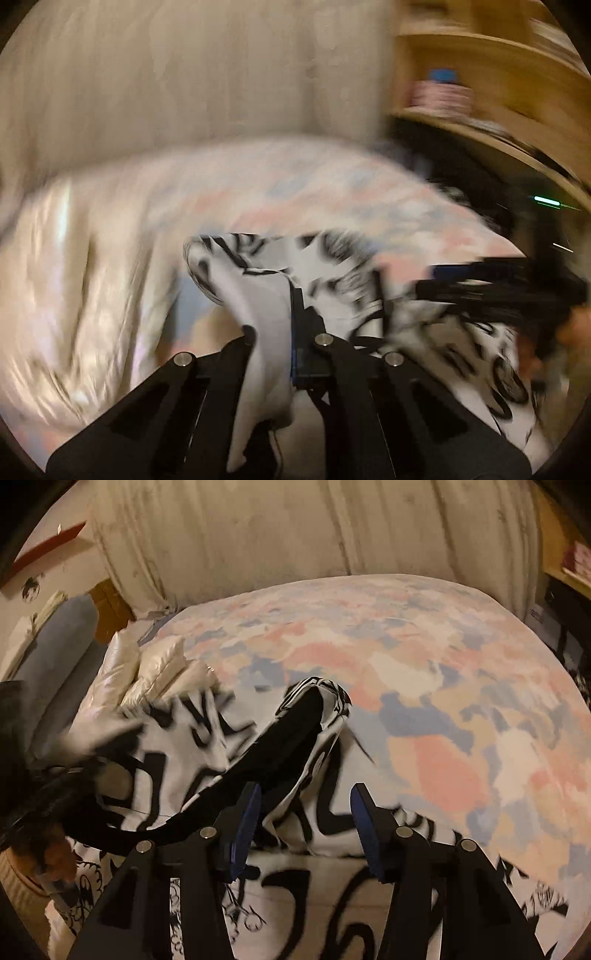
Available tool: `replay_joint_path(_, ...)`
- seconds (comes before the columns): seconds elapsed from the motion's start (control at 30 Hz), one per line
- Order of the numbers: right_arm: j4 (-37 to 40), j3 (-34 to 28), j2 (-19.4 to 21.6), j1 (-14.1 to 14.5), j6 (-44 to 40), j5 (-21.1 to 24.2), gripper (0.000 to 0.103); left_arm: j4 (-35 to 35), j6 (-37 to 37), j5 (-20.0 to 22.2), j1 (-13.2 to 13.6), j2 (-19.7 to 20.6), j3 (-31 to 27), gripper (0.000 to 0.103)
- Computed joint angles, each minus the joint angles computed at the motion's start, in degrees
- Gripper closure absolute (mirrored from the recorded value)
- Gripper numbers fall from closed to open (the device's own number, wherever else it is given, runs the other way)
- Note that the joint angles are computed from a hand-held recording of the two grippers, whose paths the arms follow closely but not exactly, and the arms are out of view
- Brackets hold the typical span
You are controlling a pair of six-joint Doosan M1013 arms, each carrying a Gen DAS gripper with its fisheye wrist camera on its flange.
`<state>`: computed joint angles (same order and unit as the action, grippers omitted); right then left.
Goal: Fold large clothes
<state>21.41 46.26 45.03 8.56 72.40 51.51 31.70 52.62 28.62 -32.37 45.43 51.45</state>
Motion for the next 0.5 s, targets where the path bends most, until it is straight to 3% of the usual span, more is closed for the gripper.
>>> replay_joint_path(0.1, 2.14, 6.05, -3.31, -1.61, -0.73, -3.88, 0.052, 1.61, 10.54, -9.52, -2.68, -3.78, 6.86, 0.103)
replay_joint_path(0.2, 5.77, 12.44, -6.78, -3.89, -2.20, -6.01, 0.052, 7.85, 17.81, -12.79, -5.51, -6.25, 12.90, 0.103)
replay_joint_path(0.4, 5.36, 22.00, -11.44, -6.69, -3.56, -5.30, 0.052, 37.19, 20.73, -6.20, -10.37, -6.68, 23.27, 0.103)
replay_joint_path(0.5, 4.68, 26.55, -13.55, -7.11, -5.16, -5.42, 0.052, 41.59, 17.93, -3.73, -10.88, -6.69, 25.45, 0.103)
